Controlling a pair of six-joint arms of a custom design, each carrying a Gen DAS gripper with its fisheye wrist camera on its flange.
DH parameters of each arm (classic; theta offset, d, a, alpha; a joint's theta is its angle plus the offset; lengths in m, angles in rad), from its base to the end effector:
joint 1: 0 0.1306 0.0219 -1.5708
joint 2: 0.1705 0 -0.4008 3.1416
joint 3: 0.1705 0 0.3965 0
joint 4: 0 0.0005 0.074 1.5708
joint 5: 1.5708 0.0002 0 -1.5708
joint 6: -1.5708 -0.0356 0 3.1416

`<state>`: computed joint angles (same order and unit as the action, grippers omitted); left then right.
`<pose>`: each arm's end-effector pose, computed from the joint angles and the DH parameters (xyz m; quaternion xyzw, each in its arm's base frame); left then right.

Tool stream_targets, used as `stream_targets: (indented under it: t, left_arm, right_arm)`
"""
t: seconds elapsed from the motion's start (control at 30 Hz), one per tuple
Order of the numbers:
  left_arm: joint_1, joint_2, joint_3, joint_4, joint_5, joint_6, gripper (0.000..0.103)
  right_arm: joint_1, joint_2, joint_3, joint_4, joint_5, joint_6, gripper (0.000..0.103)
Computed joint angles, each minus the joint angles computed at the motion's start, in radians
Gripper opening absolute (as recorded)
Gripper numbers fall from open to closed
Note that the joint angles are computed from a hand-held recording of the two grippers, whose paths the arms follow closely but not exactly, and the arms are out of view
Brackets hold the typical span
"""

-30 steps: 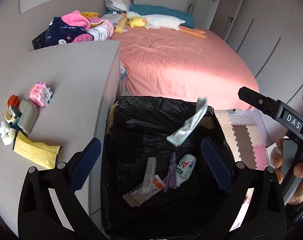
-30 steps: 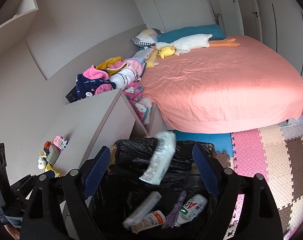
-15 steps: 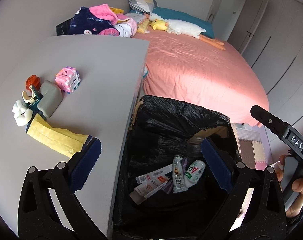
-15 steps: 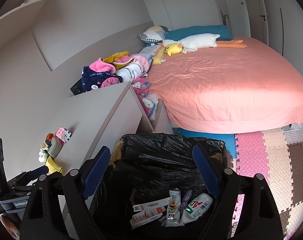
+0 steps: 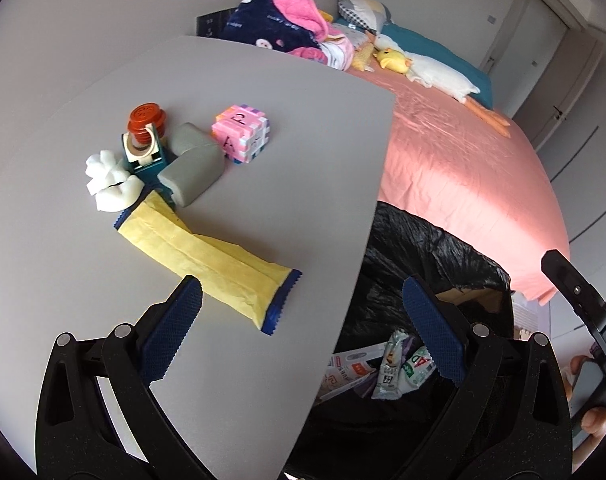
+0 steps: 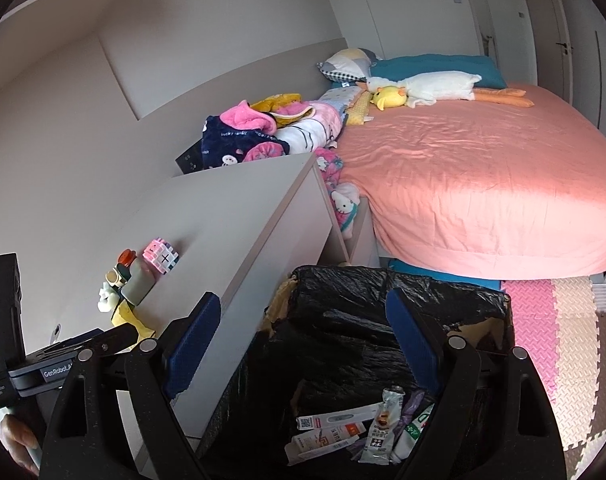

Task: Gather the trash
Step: 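Move the left tool to the desk and grasp the yellow packet, then grasp the pink letter cube with the right tool while the left holds the yellow packet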

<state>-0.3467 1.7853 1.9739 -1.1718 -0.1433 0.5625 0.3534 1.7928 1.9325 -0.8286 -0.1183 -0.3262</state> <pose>0.5868 -0.2071 0.4854 -0.1234 0.9469 -0.0653 0.2896 0.6105 0.2292 0.4865 -0.0375 0.9023 0.1924 0.3839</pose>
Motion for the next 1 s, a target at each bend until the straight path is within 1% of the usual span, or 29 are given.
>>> stream_targets:
  t: [0.23, 0.3, 0.33, 0.37, 0.4, 0.43, 0.47, 0.53, 0.63, 0.67, 0.8, 0.9, 1.0]
  left_arm:
    - [0.050, 0.030, 0.020, -0.056, -0.003, 0.109, 0.097]
    - [0.064, 0.045, 0.032, -0.075, 0.002, 0.131, 0.092]
    - [0.068, 0.054, 0.041, -0.088, 0.001, 0.135, 0.085]
    - [0.074, 0.062, 0.047, -0.099, 0.007, 0.139, 0.081]
    - [0.079, 0.069, 0.051, -0.108, 0.013, 0.145, 0.079]
    - [0.083, 0.076, 0.056, -0.118, 0.014, 0.147, 0.075]
    - [0.087, 0.078, 0.055, -0.120, 0.014, 0.147, 0.071]
    - [0.090, 0.073, 0.043, -0.111, 0.011, 0.143, 0.067]
    - [0.092, 0.065, 0.032, -0.104, 0.014, 0.126, 0.058]
    - [0.093, 0.060, 0.025, -0.099, 0.015, 0.120, 0.053]
    - [0.099, 0.022, -0.036, -0.048, 0.034, 0.075, 0.045]
    - [0.103, -0.010, -0.080, -0.008, 0.046, 0.055, 0.034]
    - [0.109, -0.029, -0.101, 0.011, 0.065, 0.016, 0.031]
  right_arm:
    - [0.018, 0.051, 0.069, -0.023, -0.019, 0.011, 0.085]
    - [0.023, 0.067, 0.091, -0.030, -0.021, 0.013, 0.085]
    - [0.026, 0.073, 0.100, -0.034, -0.020, 0.014, 0.085]
    - [0.028, 0.080, 0.110, -0.038, -0.021, 0.016, 0.085]
    - [0.030, 0.089, 0.122, -0.043, -0.022, 0.018, 0.085]
    - [0.032, 0.097, 0.134, -0.049, -0.022, 0.020, 0.085]
    - [0.033, 0.105, 0.145, -0.054, -0.023, 0.023, 0.085]
    - [0.038, 0.120, 0.168, -0.064, -0.024, 0.027, 0.085]
    - [0.045, 0.137, 0.192, -0.075, -0.026, 0.037, 0.085]
    - [0.048, 0.144, 0.202, -0.079, -0.028, 0.039, 0.085]
    - [0.064, 0.179, 0.250, -0.106, -0.029, 0.048, 0.085]
    - [0.076, 0.198, 0.274, -0.121, -0.030, 0.055, 0.085]
    - [0.088, 0.216, 0.300, -0.139, -0.030, 0.063, 0.085]
